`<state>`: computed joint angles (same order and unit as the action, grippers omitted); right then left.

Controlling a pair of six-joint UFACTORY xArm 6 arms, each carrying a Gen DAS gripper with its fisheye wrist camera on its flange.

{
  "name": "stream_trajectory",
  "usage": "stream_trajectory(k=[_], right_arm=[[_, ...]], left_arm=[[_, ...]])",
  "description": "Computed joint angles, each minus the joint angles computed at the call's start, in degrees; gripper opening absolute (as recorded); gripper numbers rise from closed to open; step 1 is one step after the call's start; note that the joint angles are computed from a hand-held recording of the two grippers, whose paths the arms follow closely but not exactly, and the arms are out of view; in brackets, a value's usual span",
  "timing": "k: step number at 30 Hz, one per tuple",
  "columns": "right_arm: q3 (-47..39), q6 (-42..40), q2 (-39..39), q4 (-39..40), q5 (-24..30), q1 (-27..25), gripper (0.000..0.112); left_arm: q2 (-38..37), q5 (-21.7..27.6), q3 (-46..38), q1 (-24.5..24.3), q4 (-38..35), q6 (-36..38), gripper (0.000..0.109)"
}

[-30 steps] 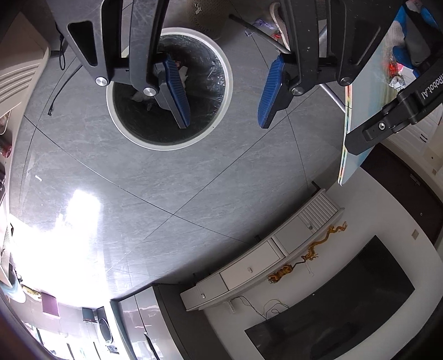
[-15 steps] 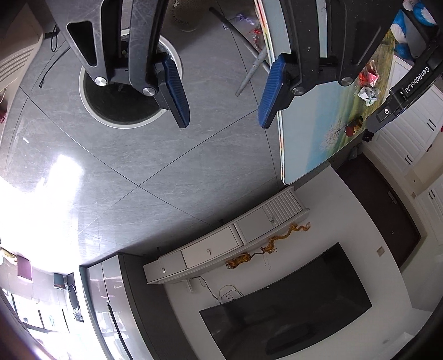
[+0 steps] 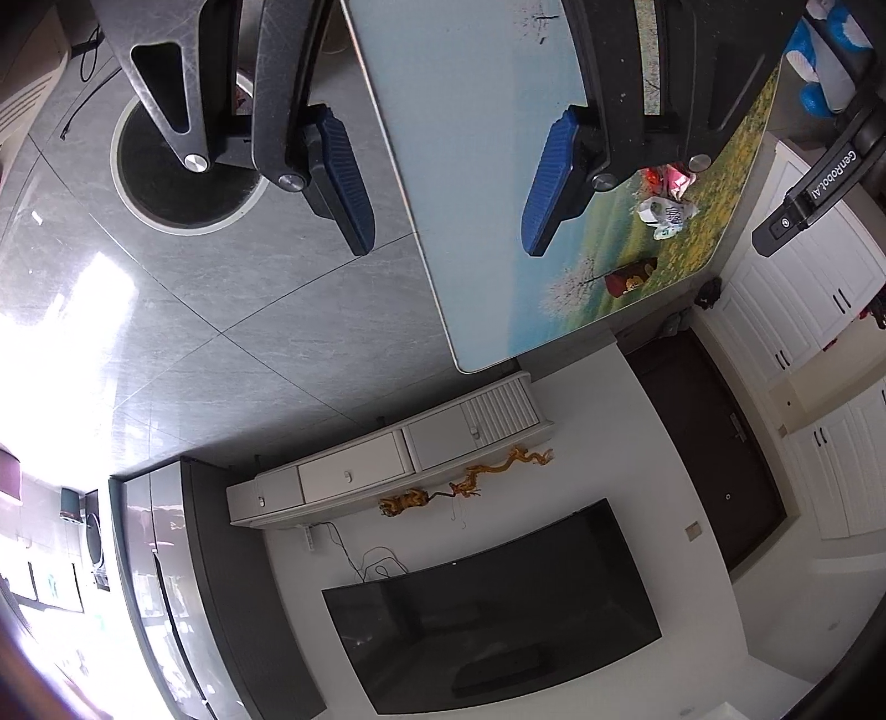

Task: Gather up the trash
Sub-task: 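Move both open tools back over the remaining table trash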

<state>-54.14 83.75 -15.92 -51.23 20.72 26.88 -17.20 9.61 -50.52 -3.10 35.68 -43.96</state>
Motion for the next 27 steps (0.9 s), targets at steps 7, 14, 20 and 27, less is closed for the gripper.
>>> stream_trajectory(k=[7,14,20,27], right_arm=[[-4.4,-1.0,2.3,-2.1,2.3,4.5,0.053],[-8.6,-1.3,4.8,-3.7,5.1,8.0,0.053],[-11.8,-2.4,7.3,-4.5,6.1,9.7,0.053],[-15.1,-4.9,10.5,-3.1,6.0,10.6,0.053]], left_arm=[[-4.5,-2.8,4.3,3.6,-5.4,4.2,0.065],[-6.6,-5.2,6.9,6.0,-14.7,11.9,0.065],[-6.7,-6.9,8.2,7.0,-24.3,20.4,0.065],[-4.2,-8.5,7.9,8.8,-36.4,32.4,0.065]])
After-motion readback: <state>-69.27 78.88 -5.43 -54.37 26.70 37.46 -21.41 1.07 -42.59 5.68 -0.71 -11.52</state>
